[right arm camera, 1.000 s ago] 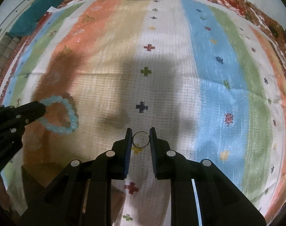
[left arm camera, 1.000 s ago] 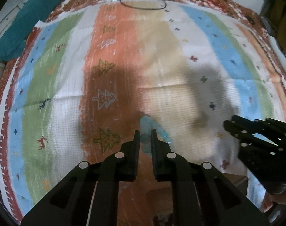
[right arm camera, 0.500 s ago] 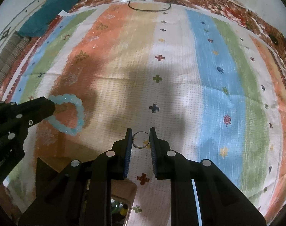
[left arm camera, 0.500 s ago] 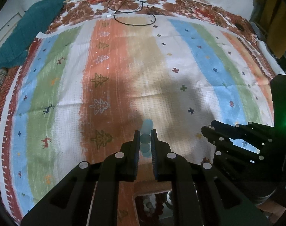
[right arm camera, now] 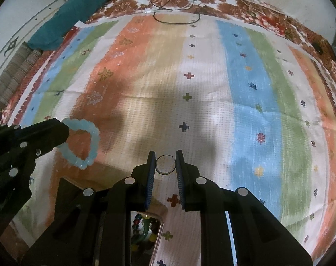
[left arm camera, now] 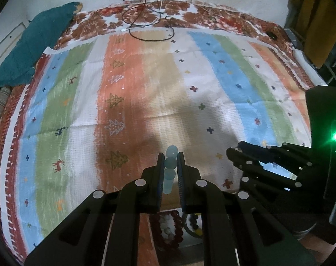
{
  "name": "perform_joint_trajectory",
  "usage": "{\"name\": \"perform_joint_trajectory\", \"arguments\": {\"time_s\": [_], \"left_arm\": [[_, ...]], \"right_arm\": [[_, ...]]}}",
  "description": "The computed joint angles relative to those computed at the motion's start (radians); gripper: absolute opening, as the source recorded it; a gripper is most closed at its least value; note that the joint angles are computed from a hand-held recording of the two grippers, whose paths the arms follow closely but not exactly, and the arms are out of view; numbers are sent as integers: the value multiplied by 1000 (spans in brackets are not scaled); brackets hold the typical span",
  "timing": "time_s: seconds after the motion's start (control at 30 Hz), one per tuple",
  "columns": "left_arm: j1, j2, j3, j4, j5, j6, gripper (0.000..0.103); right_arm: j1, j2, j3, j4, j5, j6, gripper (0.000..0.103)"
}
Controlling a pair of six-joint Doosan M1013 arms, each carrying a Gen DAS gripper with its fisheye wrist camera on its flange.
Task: Organize jewelry
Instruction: 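Lift the light blue bracelet and clear ring and carry both over the tin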
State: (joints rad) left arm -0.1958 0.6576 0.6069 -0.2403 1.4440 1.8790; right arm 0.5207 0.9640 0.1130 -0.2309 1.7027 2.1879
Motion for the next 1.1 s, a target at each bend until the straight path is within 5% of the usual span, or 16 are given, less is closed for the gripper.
{"name": "perform_joint_trajectory", "arguments": {"time_s": [1.1], "left_arm": [[35,-134,176,-94,-123,60,11]], "right_arm": [[48,-176,295,-70,-215,47,19]]}}
